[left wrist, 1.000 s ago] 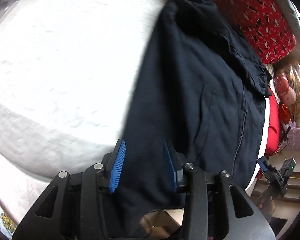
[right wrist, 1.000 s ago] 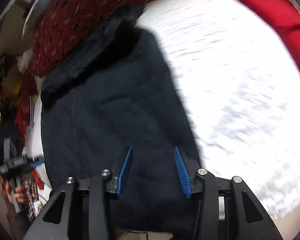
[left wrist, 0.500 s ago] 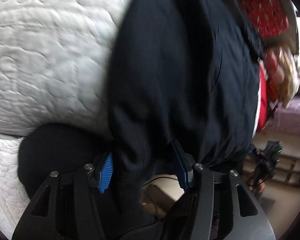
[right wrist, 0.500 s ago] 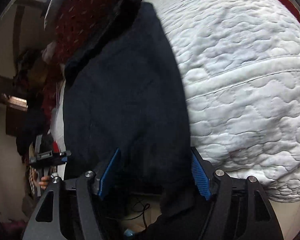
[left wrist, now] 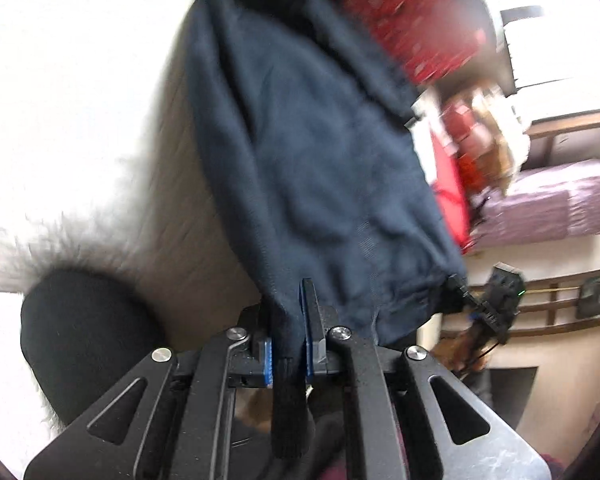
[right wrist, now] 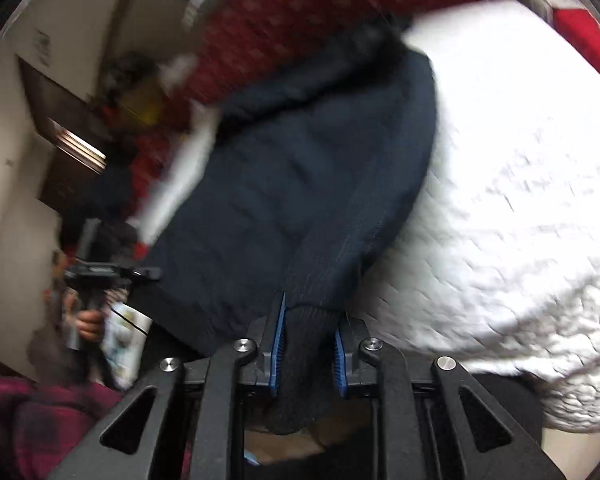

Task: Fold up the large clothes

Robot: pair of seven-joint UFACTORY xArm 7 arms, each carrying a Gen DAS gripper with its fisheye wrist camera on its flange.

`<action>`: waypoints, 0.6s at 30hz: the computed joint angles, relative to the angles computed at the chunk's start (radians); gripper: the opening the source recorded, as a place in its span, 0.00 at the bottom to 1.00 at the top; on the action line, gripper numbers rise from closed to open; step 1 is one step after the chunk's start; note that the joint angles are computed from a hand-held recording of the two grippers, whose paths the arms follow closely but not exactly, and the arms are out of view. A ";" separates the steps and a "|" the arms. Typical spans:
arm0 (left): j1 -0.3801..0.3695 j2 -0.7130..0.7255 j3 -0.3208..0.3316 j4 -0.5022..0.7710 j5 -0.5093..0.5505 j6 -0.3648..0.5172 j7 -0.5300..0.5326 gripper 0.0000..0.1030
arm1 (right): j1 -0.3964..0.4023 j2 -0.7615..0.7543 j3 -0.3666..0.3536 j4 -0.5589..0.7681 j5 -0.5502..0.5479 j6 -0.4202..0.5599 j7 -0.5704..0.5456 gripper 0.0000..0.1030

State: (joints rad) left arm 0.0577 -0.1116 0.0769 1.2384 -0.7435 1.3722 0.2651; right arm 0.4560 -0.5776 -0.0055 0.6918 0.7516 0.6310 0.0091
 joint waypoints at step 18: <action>0.113 0.427 -0.084 0.558 -0.163 -0.118 -0.226 0.08 | -0.015 0.317 -0.123 0.373 0.537 -0.212 -0.277 0.08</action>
